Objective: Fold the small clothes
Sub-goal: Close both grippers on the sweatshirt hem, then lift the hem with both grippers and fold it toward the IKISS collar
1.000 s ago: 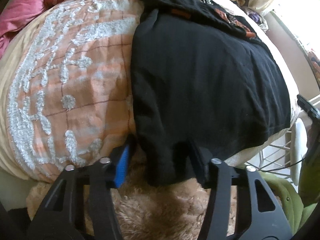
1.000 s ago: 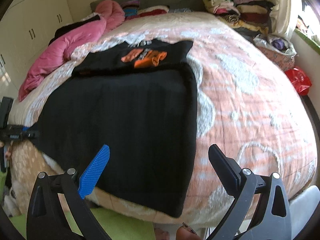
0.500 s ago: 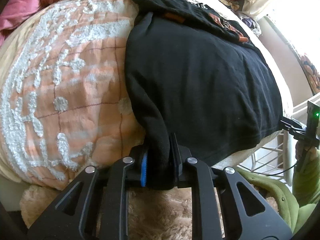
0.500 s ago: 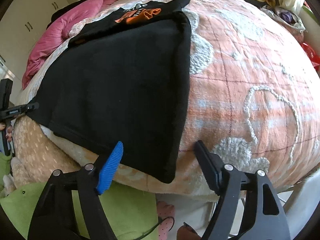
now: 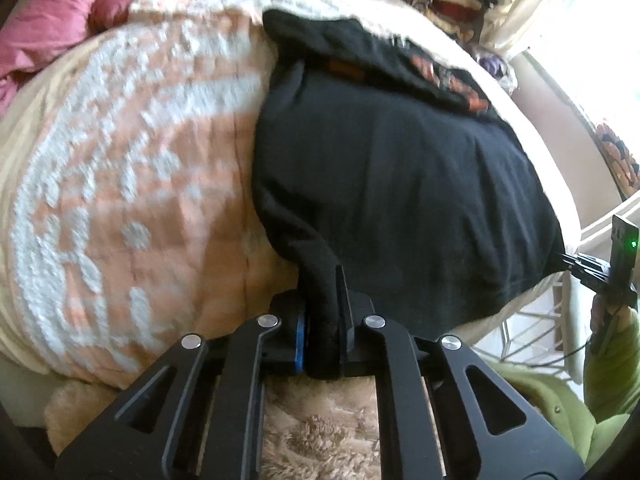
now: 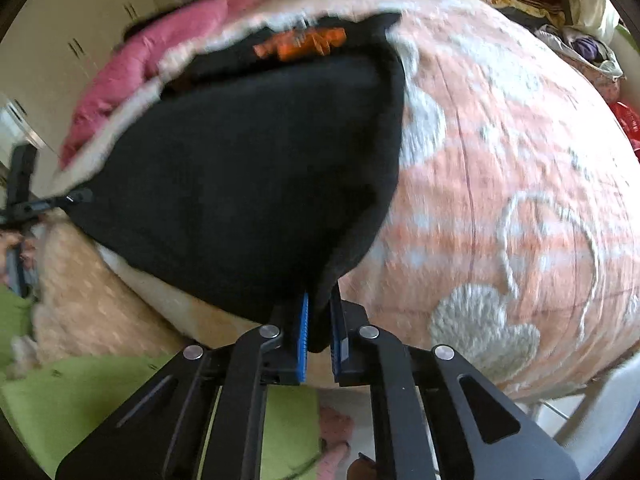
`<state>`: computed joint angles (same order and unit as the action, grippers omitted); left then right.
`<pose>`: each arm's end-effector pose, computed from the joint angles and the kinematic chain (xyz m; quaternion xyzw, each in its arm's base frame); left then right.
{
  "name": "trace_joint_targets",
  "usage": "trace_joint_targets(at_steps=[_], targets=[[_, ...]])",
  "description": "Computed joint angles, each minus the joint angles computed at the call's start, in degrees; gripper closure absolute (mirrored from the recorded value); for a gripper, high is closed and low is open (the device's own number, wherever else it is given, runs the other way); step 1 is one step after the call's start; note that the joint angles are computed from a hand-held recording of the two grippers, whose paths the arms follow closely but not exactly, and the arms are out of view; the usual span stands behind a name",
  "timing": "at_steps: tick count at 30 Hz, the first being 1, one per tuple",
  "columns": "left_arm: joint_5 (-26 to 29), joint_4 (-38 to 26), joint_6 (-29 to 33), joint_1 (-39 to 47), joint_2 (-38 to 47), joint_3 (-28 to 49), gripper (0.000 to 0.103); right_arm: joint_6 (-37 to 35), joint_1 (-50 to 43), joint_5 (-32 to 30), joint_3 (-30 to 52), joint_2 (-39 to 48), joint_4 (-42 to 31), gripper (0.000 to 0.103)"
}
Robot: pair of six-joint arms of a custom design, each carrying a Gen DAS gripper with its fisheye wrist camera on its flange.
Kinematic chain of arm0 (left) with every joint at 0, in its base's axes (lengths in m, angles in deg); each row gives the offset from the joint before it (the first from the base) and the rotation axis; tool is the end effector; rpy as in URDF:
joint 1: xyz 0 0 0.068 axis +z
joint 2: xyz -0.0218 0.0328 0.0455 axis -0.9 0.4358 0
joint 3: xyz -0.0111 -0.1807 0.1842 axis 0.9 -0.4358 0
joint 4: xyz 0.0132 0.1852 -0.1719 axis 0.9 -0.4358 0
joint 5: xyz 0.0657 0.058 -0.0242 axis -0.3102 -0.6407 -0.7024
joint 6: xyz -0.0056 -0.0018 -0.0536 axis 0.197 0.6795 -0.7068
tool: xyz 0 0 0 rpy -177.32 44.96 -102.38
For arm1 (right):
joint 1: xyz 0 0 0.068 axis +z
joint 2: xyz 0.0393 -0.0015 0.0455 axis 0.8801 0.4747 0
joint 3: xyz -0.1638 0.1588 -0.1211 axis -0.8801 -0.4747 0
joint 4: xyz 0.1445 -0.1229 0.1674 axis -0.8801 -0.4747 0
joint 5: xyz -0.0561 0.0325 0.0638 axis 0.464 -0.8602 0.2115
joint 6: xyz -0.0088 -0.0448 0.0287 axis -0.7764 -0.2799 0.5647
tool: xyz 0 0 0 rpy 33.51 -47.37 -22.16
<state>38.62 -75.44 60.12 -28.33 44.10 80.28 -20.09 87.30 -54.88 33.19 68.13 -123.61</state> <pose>0.2365 0.1479 0.2216 0.1360 0.9511 -0.1687 0.2201 0.1154 0.0555 0.2150 0.0203 0.9569 0.1322 0.2576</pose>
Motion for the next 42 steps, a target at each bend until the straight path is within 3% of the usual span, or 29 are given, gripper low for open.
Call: trace_joint_targets(at_steps=[12,19,26,35,42], targets=[[10.32,-6.52,-6.01,1.31,3.75,15.49,0.099,-7.37,-10.57,-0.59,11.31,-4.5,3.25,0.095],[14.0,-5.42,-12.71,-0.67,4.72,22.0,0.099,-10.86,-14.35,0.52,17.51,1.37,8.71,0.095],[17.23,-4.33,-19.56,-2.7,6.95,27.47,0.099,-12.19,-13.94,6.21,20.77,7.87,14.03,0.095],[17.19,3.39,-31.06,-6.46,10.17,32.04,0.099,-13.87,-15.66,7.94,24.38,15.4,18.34,0.095],[13.26,10.74,-38.6,-10.33,11.91,33.14,0.099,-14.61,-18.43,6.0,26.57,20.74,21.83,0.095]])
